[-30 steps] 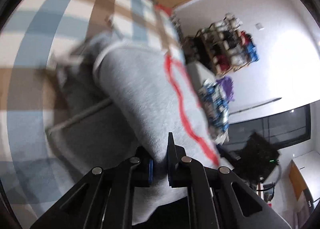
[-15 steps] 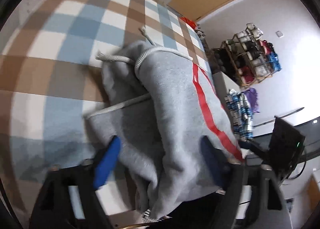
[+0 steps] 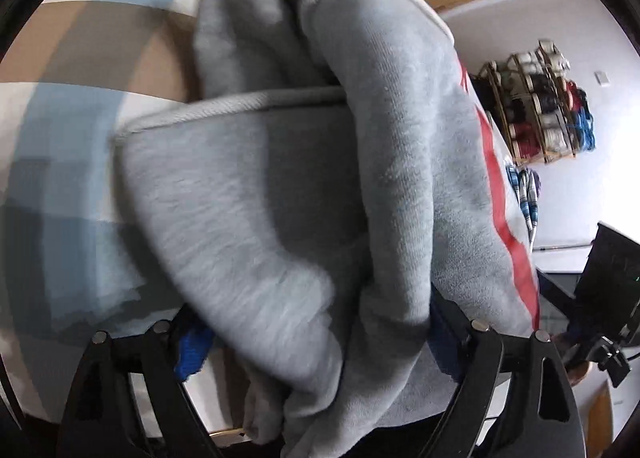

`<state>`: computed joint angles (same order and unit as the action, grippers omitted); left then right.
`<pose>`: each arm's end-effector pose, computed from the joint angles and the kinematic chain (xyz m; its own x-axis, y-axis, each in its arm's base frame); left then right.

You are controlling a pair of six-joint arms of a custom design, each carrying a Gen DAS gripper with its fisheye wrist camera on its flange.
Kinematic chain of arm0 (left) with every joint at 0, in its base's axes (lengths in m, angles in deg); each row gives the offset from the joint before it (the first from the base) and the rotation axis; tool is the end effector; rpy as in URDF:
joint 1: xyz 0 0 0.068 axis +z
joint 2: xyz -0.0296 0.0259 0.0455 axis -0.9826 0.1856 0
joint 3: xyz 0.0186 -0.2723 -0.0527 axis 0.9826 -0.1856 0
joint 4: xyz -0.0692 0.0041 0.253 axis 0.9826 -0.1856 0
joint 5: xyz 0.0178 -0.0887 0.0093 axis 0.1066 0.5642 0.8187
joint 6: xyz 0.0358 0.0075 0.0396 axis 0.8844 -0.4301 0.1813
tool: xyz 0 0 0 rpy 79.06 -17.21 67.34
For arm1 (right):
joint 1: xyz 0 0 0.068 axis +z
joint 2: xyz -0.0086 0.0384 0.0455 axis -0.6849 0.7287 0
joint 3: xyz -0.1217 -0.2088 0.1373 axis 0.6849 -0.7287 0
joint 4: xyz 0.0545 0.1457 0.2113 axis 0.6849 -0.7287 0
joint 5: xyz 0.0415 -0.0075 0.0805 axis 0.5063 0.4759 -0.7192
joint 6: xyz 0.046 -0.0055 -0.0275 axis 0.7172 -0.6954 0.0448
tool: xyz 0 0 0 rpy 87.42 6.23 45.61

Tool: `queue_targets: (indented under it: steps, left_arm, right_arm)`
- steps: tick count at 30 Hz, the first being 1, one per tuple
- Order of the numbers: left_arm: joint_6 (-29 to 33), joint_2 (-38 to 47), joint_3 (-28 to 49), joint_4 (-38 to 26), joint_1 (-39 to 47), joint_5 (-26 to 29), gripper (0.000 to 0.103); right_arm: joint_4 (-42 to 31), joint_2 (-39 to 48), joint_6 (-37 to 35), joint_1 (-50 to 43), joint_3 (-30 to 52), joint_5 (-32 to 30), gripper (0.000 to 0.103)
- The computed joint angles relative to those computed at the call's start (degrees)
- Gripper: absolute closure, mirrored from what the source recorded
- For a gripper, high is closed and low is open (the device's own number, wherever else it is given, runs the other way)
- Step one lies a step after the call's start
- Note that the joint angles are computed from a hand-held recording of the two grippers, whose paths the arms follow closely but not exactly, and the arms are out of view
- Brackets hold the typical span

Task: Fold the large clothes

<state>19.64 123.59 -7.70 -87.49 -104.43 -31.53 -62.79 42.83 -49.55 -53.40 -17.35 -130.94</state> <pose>0.3038 -0.1679 0.1051 -0.9814 0.1822 -0.0597 0.1741 0.7166 -0.6754 0.2162 -0.0134 0.2583 -0.9510 0.0483 -0.3054 -0.1701 0.7431 0.6472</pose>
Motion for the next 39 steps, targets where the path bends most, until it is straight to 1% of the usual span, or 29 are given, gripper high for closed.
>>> queue_targets:
  steps: [1, 2, 3, 4, 6, 8, 10, 12, 14, 15, 17, 18, 20, 22, 23, 24, 25, 26, 27, 28, 30, 31, 33, 37, 39]
  left_arm:
    - [0.2, 0.2, 0.6, -0.6, -0.2, -0.3, 0.013]
    - [0.3, 0.5, 1.3, -1.4, -0.2, 0.0, 0.013]
    - [0.5, 0.7, 1.6, -1.7, 0.2, 0.8, 0.013]
    - [0.6, 1.1, 1.6, -1.3, 0.8, 2.2, 0.013]
    - [-0.3, 2.0, 1.7, -0.4, 1.7, 5.5, 0.013]
    - [-0.8, 3.0, 1.1, 0.7, 3.3, 9.6, 0.013]
    - [-0.4, 4.2, 1.5, 0.2, 4.8, 12.8, 0.013]
    - [1.0, 5.8, 2.9, -1.7, 5.9, 15.3, 0.013]
    - [4.8, 7.1, 4.6, -5.7, 6.5, 17.3, 0.013]
    - [6.8, 7.7, 5.5, -7.6, 6.7, 18.1, 0.013]
    - [8.9, 9.0, 7.1, -10.0, 7.0, 19.9, 0.013]
    - [10.5, 9.3, 7.4, -11.4, 7.5, 20.7, 0.013]
    - [11.0, 9.7, 6.8, -11.1, 8.2, 22.5, 0.013]
    - [13.1, 9.1, 6.1, -12.4, 9.0, 23.4, 0.013]
    - [14.3, 8.7, 5.7, -12.8, 9.2, 23.3, 0.013]
    - [14.0, 7.8, 5.9, -12.2, 8.1, 22.3, 0.015]
    - [15.6, 6.4, 5.4, -12.4, 7.3, 20.0, 0.028]
    - [16.8, 5.3, 4.7, -12.3, 7.0, 18.7, 0.033]
    - [16.7, 4.0, 3.5, -11.0, 6.7, 18.0, 0.039]
    - [16.8, 3.3, 3.1, -11.3, 6.8, 18.0, 0.046]
    - [17.5, 1.3, 2.3, -11.3, 7.1, 17.4, 0.055]
    - [18.3, -0.4, 1.2, -11.0, 7.2, 16.5, 0.056]
    - [19.3, -3.4, -0.5, -10.2, 6.5, 14.1, 0.057]
    - [19.5, -11.9, -6.2, -5.0, 2.7, 5.0, 0.056]
    - [20.9, -13.9, -7.6, -3.4, 1.9, 1.4, 0.056]
  right_arm:
    - [-1.7, 1.3, -2.1, -0.6, 1.5, -0.5, 0.000]
    - [-2.9, 3.0, -4.4, -2.6, 3.1, -2.4, 0.001]
    - [-3.2, 3.8, -5.3, -4.2, 3.7, -3.5, 0.001]
    - [-2.5, 5.3, -4.7, -6.8, 4.7, -3.8, 0.000]
    - [0.4, 8.1, -2.5, -9.7, 5.7, -1.9, 0.000]
    - [1.9, 13.9, -1.4, -11.1, 7.1, 1.2, 0.000]
    - [1.1, 21.2, -2.8, -11.5, 8.7, 2.8, 0.000]
    - [0.9, 25.8, -4.3, -11.4, 9.1, 3.4, 0.000]
    - [-1.3, 30.3, -8.3, -12.0, 10.0, -1.7, 0.000]
    - [-1.9, 31.6, -9.1, -11.9, 10.5, -3.0, 0.000]
    - [-2.9, 34.0, -11.3, -10.8, 11.0, -5.6, 0.000]
    - [-2.3, 34.7, -10.9, -10.3, 11.0, -5.7, 0.000]
    - [-1.2, 36.0, -10.3, -9.3, 11.1, -6.2, 0.000]
    - [-1.2, 37.5, -9.4, -8.9, 11.5, -7.0, 0.000]
    - [-0.8, 37.9, -8.8, -8.6, 11.5, -7.2, 0.000]
    - [0.2, 37.8, -7.8, -8.2, 10.9, -7.3, 0.000]
    - [1.4, 37.8, -6.5, -7.6, 10.0, -7.6, 0.000]
    - [4.0, 36.4, -5.0, -7.0, 8.5, -7.8, 0.000]
    - [5.9, 35.2, -4.0, -6.5, 7.4, -7.4, 0.000]
    - [8.3, 33.3, -2.5, -6.2, 5.5, -7.1, 0.001]
    - [12.0, 29.0, -0.2, -6.6, 2.0, -7.6, 0.012]
    - [14.0, 26.3, 0.4, -7.2, -0.3, -8.4, 0.013]
    - [16.5, 22.4, 1.6, -7.3, -3.9, -9.0, 0.015]
    - [20.4, 14.9, 4.1, -7.4, -10.7, -8.9, 0.016]
    - [20.9, 13.0, 4.8, -7.8, -12.0, -8.4, 0.016]
